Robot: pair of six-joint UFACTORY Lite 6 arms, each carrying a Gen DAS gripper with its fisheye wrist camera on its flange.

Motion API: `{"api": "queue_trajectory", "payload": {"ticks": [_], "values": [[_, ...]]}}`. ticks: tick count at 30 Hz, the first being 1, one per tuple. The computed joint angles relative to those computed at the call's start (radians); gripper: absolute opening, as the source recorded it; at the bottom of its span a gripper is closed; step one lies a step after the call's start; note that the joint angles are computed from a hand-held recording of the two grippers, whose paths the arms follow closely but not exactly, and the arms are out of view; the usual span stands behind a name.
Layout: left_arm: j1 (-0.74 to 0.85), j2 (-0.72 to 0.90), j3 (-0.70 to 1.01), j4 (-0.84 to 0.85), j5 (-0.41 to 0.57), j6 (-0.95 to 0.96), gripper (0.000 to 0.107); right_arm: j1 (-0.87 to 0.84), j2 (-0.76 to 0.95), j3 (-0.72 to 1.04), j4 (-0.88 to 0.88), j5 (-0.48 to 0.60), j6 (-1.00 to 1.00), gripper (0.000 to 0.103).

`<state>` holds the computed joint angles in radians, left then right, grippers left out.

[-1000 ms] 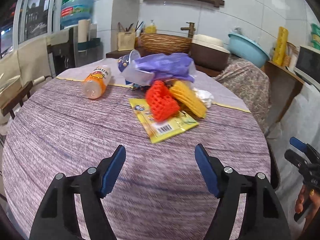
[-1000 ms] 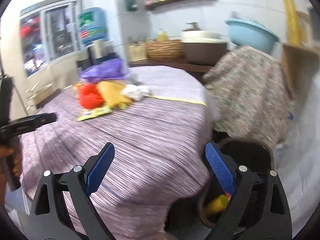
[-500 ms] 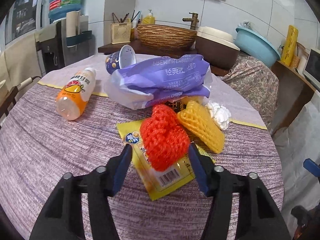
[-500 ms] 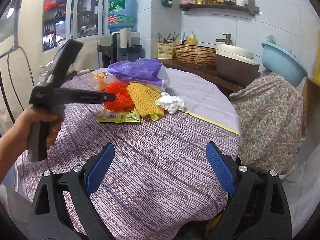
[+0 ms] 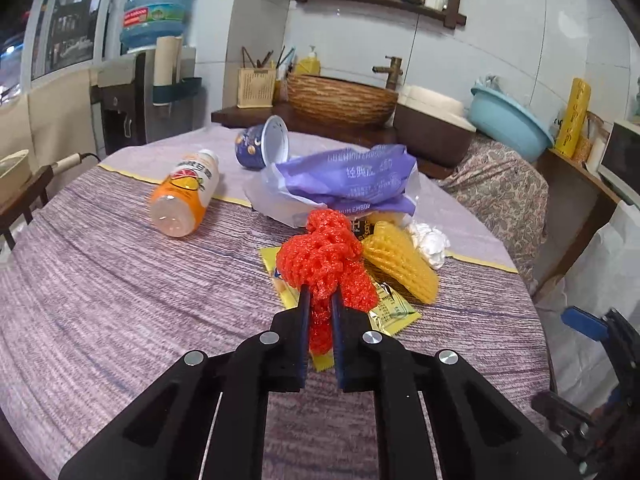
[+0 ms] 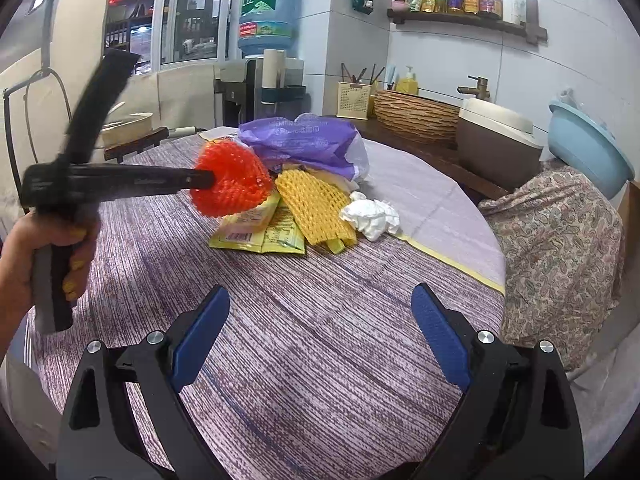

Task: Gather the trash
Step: 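Return both tools to the table and grasp the red mesh net with the left tool, then grasp the yellow mesh net with the right tool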

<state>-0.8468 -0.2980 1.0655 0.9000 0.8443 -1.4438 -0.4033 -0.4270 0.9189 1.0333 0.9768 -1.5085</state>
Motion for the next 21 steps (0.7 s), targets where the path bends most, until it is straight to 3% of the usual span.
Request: {"api": "queue_trajectory", "payload": {"ticks": [4, 10, 14, 18, 21], "values": [[-0.108, -0.096, -0.061, 0.039, 0.107, -0.102, 0.010, 0.127, 0.044, 0.058, -0.016, -0.075, 0.047, 0.090], [-0.296, -0.195, -0.124, 0.091, 0.320, -0.229, 0.010, 0.417, 0.227, 0.199, -0.181, -0.341, 0.219, 0.083], [-0.346, -0.233, -0.147, 0.083, 0.365, -0.257, 0.010, 0.535, 0.387, 0.316, -0.344, -0.445, 0.374, 0.078], [-0.407, -0.262, -0.175, 0.091, 0.412, -0.306, 0.010, 0.623, 0.504, 0.394, -0.564, -0.513, 0.570, 0.065], [-0.442, -0.276, -0.189, 0.091, 0.437, -0.331, 0.010, 0.653, 0.530, 0.400, -0.664, -0.551, 0.649, 0.046]]}}
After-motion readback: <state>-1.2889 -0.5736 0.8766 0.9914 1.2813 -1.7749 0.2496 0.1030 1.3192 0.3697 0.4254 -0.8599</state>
